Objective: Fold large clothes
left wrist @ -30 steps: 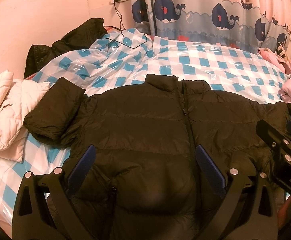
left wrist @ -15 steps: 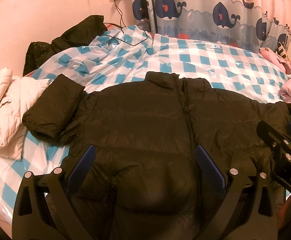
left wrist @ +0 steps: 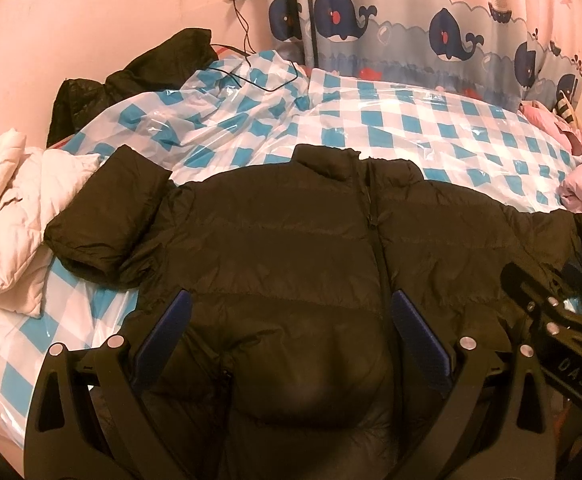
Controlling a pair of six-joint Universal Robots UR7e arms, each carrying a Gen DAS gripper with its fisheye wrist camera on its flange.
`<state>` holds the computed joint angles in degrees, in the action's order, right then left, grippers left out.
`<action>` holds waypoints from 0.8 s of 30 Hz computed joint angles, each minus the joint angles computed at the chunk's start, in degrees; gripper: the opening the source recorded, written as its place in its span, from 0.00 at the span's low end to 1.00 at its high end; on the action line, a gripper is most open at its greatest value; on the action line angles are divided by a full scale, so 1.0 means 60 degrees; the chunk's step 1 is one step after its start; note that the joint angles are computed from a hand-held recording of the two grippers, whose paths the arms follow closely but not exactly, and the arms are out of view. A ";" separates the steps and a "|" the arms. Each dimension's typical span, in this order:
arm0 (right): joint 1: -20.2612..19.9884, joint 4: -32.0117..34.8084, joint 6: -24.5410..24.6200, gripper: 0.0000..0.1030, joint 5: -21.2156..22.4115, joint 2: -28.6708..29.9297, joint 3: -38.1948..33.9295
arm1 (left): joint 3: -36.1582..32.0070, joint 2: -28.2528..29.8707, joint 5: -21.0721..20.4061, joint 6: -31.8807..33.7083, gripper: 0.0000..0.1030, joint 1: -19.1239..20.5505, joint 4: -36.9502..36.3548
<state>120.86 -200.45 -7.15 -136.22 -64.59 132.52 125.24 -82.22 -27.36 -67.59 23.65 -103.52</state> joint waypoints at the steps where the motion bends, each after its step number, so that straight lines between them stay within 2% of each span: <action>1: 0.0004 0.0124 0.0058 0.95 -0.0016 -0.0021 -0.0014 | 0.0024 0.0014 0.0014 -0.0035 0.94 -0.0005 -0.0012; 6: 0.0008 0.0635 0.0220 0.95 -0.0065 -0.0042 -0.0261 | -0.0003 0.0038 -0.0021 -0.0125 0.94 -0.0034 0.0053; 24: 0.0003 0.0704 0.0277 0.95 -0.0057 -0.0015 -0.0261 | -0.0032 0.0015 -0.0016 -0.0046 0.94 0.0003 0.0026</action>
